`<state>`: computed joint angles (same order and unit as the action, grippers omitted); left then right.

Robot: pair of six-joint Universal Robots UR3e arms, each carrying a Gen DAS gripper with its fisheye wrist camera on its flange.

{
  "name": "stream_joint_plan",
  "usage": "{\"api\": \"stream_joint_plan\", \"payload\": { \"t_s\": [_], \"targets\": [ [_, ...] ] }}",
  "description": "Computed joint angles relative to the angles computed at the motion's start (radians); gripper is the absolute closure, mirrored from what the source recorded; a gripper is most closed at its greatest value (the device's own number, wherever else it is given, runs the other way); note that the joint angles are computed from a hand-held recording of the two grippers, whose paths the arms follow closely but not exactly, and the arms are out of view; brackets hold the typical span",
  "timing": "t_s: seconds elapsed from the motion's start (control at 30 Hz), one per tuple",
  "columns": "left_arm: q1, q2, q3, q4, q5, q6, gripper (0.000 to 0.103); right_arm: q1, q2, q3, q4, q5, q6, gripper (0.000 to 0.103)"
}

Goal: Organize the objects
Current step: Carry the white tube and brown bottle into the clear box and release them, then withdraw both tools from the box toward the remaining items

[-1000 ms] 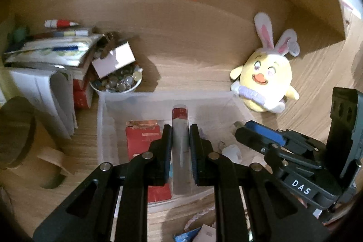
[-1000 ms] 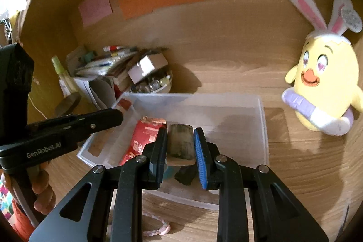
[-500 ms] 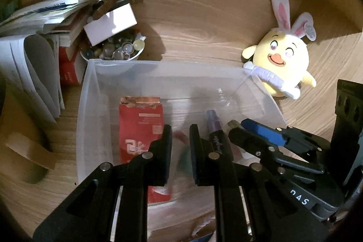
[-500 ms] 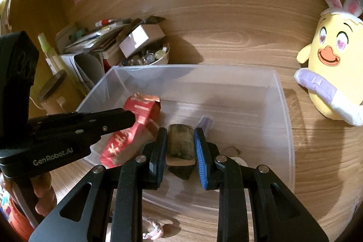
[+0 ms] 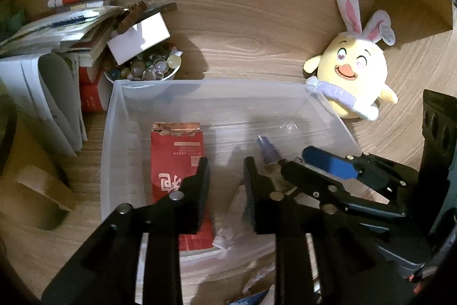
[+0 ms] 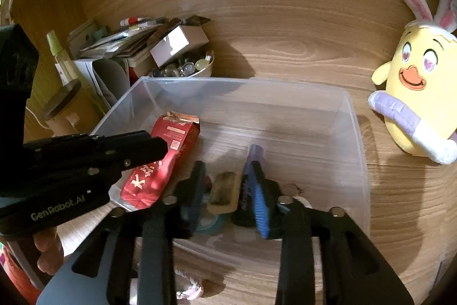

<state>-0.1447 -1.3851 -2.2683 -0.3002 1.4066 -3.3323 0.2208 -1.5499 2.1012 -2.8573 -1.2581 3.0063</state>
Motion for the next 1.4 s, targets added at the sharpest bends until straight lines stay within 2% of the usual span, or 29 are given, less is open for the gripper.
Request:
{"api": "stream_joint_plan", "payload": {
  "t_s": [0.1,0.27,0.43,0.57,0.7,0.87,0.97,1.1,1.17,1.3,1.4],
  "targets": [
    [-0.013,0.025,-0.001,-0.010,0.015,-0.007,0.070,-0.010,-0.050,0.023,0.002,0.009,0.004,0.060],
    [-0.038,0.104,-0.021,-0.026,0.056,-0.024,0.048,-0.035,-0.153,0.065,0.025,0.028,0.011,0.045],
    [-0.090,0.198,-0.044,-0.054,0.141,-0.040,0.031,-0.071,-0.294,0.142,0.065,0.047,0.010,0.036],
    [-0.105,0.289,-0.077,-0.092,0.157,-0.041,0.020,-0.127,-0.430,0.213,0.129,0.081,-0.004,0.033],
    [-0.114,0.381,-0.116,-0.151,0.154,-0.045,0.017,-0.216,-0.599,0.287,0.253,0.143,-0.048,0.033],
    [-0.185,0.451,-0.154,-0.217,0.211,-0.069,0.017,-0.315,-0.810,0.359,0.453,0.196,-0.120,0.032],
    [-0.233,0.476,-0.184,-0.238,0.232,-0.107,0.016,-0.402,-0.966,0.386,0.658,0.259,-0.190,0.032],
    [-0.283,0.490,-0.234,-0.228,0.206,-0.176,0.016,-0.518,-1.185,0.381,0.997,0.341,-0.323,0.032],
    [-0.341,0.461,-0.246,-0.200,0.230,-0.213,0.016,-0.516,-1.254,0.389,1.060,0.323,-0.337,0.032],
    [-0.492,0.345,-0.235,-0.137,0.352,-0.297,0.016,-0.441,-1.319,0.436,1.046,0.238,-0.313,0.032],
    [-0.537,0.306,-0.248,-0.106,0.366,-0.336,0.016,-0.426,-1.380,0.455,1.116,0.213,-0.335,0.032]
  ]
}}
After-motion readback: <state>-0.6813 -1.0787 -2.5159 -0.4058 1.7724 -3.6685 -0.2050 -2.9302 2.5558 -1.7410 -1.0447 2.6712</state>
